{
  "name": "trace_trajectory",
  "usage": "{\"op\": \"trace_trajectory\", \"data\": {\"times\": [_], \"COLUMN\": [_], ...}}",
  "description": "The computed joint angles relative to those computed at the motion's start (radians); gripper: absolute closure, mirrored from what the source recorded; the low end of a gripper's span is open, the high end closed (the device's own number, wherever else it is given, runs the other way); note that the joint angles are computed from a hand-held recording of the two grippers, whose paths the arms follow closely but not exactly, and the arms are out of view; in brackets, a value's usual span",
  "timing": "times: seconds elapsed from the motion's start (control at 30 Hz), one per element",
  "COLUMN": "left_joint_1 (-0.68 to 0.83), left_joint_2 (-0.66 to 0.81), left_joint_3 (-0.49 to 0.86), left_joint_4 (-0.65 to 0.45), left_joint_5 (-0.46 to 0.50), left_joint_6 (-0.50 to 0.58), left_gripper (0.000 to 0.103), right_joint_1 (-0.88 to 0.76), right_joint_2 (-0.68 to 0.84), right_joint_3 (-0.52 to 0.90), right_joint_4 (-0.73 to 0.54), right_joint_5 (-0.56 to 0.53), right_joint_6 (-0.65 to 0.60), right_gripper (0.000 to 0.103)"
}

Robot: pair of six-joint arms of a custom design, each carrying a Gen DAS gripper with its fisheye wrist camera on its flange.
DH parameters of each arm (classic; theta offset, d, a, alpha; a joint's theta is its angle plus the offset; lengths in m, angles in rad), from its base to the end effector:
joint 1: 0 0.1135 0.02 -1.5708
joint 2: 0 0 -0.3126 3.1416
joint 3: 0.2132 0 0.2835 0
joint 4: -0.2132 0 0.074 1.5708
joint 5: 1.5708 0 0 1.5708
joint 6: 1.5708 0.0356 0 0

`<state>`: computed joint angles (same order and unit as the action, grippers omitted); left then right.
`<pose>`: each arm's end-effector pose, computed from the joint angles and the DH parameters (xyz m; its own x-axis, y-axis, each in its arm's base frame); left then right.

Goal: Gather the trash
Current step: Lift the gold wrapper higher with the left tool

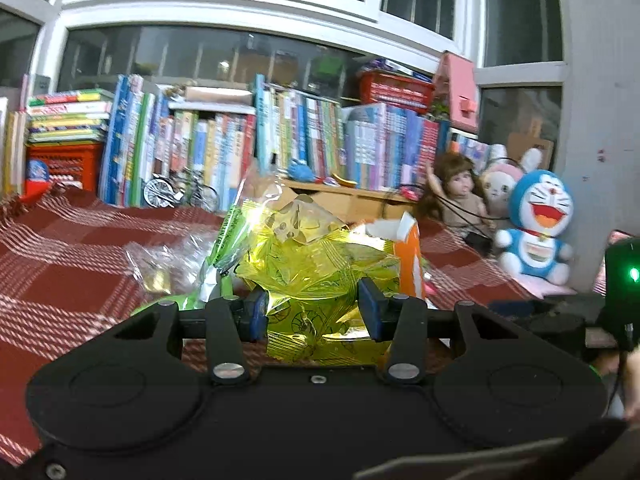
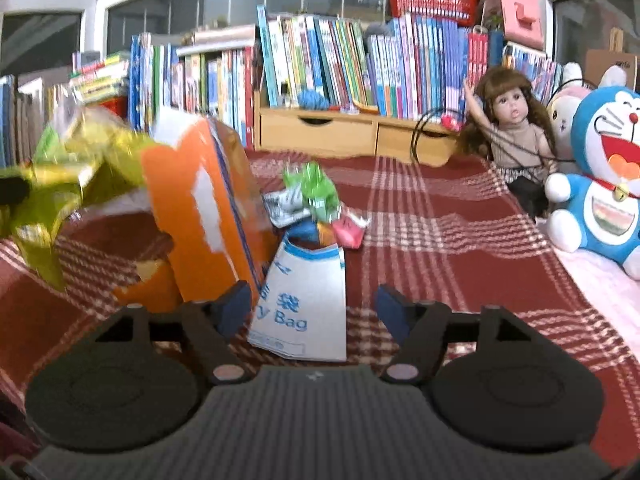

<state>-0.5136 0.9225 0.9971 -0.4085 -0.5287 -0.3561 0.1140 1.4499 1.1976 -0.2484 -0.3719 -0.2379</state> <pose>0.1848 -0.0836 0.4088 -0.2707 -0.1929 -0.9431 -0.0909 0.9805 -0.1744 0.3558 0.0538 0.3613 -0.3639 -0.2626 -0.8936 -0.5232 0.8514 -0.0372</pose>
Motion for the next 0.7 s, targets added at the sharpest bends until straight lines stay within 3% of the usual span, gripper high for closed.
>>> {"op": "trace_trajectory", "data": {"times": [0.27, 0.4, 0.7], "left_joint_1": [0.066, 0.054, -0.024], "left_joint_2": [-0.115, -0.131, -0.151], "left_joint_3": [-0.051, -0.06, -0.102], "left_joint_4": [-0.103, -0.16, -0.172], "left_joint_5": [0.287, 0.359, 0.396], "left_joint_6": [-0.008, 0.036, 0.108], "left_gripper": [0.06, 0.06, 0.06], "right_joint_1": [-0.059, -0.038, 0.105], "right_joint_2": [-0.079, -0.104, -0.083], "right_joint_3": [-0.011, -0.011, 0.011], "right_joint_4": [0.0, -0.038, -0.212], "right_joint_5": [-0.23, -0.312, -0.21], "right_joint_6": [0.031, -0.034, -0.264], "right_gripper": [0.023, 0.023, 0.043]}}
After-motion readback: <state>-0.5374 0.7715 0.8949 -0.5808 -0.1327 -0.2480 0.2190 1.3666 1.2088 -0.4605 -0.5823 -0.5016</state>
